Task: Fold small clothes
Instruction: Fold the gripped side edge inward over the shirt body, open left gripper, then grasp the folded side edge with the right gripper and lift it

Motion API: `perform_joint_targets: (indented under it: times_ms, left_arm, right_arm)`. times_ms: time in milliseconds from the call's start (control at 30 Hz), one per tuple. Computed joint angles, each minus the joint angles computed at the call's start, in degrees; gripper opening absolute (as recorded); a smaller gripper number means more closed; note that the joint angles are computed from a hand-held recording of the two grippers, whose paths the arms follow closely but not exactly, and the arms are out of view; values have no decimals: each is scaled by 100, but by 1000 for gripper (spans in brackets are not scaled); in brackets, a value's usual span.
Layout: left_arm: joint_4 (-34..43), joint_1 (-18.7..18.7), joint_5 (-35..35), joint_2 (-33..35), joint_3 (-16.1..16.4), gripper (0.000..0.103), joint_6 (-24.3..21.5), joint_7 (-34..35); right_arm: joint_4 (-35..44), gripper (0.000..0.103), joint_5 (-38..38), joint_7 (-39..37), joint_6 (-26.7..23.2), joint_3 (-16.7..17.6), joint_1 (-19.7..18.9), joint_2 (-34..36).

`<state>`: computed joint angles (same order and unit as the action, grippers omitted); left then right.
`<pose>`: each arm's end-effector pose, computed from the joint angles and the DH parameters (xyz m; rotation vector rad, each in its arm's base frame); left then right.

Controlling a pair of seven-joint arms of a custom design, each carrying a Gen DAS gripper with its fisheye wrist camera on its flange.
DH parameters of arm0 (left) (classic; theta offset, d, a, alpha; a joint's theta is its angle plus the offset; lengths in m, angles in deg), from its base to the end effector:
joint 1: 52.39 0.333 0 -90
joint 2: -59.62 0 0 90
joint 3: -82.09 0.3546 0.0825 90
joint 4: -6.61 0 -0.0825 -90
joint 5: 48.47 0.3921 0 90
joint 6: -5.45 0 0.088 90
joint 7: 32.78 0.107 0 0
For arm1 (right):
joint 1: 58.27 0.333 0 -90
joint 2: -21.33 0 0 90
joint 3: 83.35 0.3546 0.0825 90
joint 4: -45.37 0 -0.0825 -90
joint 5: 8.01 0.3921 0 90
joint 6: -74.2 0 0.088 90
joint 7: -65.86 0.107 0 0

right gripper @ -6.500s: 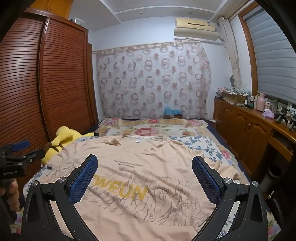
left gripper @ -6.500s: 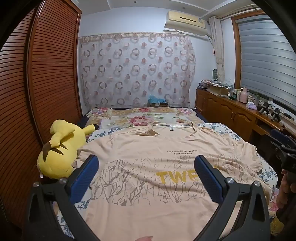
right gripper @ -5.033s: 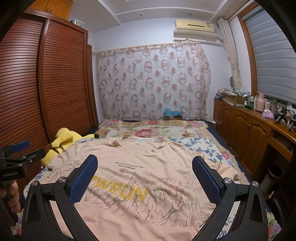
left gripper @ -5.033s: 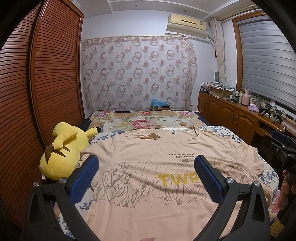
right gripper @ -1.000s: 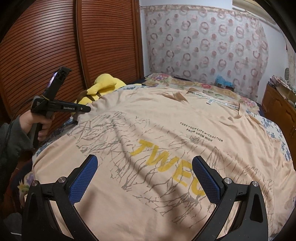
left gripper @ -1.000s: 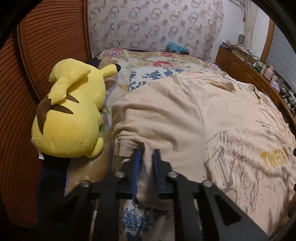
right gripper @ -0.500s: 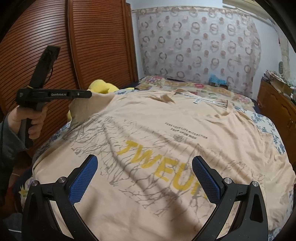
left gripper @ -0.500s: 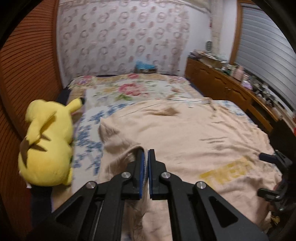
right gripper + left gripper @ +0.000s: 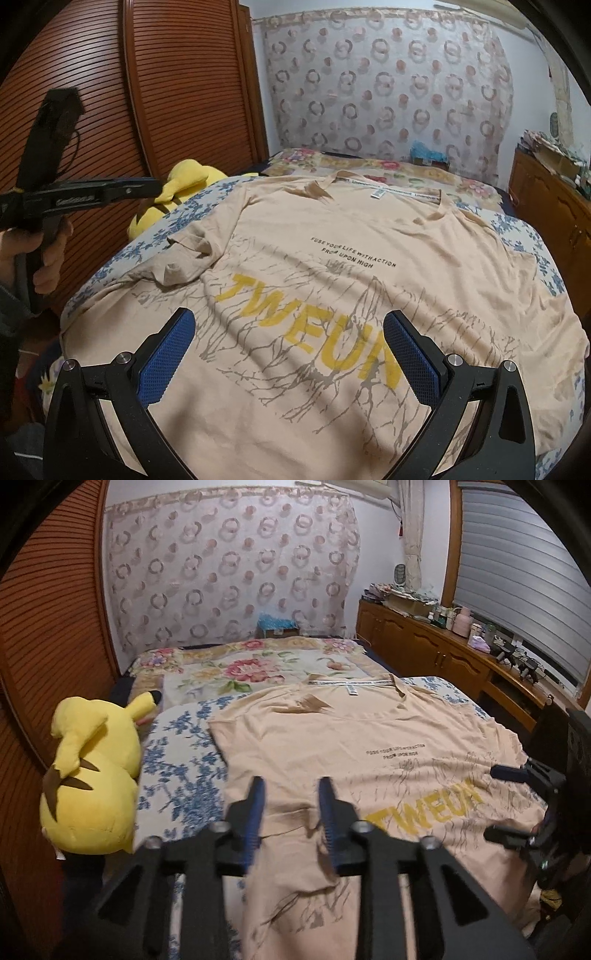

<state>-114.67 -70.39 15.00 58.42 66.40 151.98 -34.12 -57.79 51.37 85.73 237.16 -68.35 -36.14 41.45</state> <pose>0.4735 -0.3323 0.5001 -1.8327 1.5261 -0.7931 0.5919 0.3649 0.4467 -2.1254 0.7220 -0.2261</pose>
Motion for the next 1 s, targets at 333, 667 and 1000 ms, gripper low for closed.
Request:
perform_joint_targets:
  times_ms: [333,667,1000]
  left_arm:
    - [-808,20,379,-697,-189,59,-378,-950]
    - [-1358,46,277,-1200,-385,60,-667,-1407]
    - [-1580,-39,185,-1247,-466,60,-771,-1628]
  right_arm:
    - [676,93,-711,97,-352,-23,208,361]
    - [2135,71,-1764,829,-1364,-76,594,1300]
    - [3752,56,-2739,1572,-2546,-192,1132,2345]
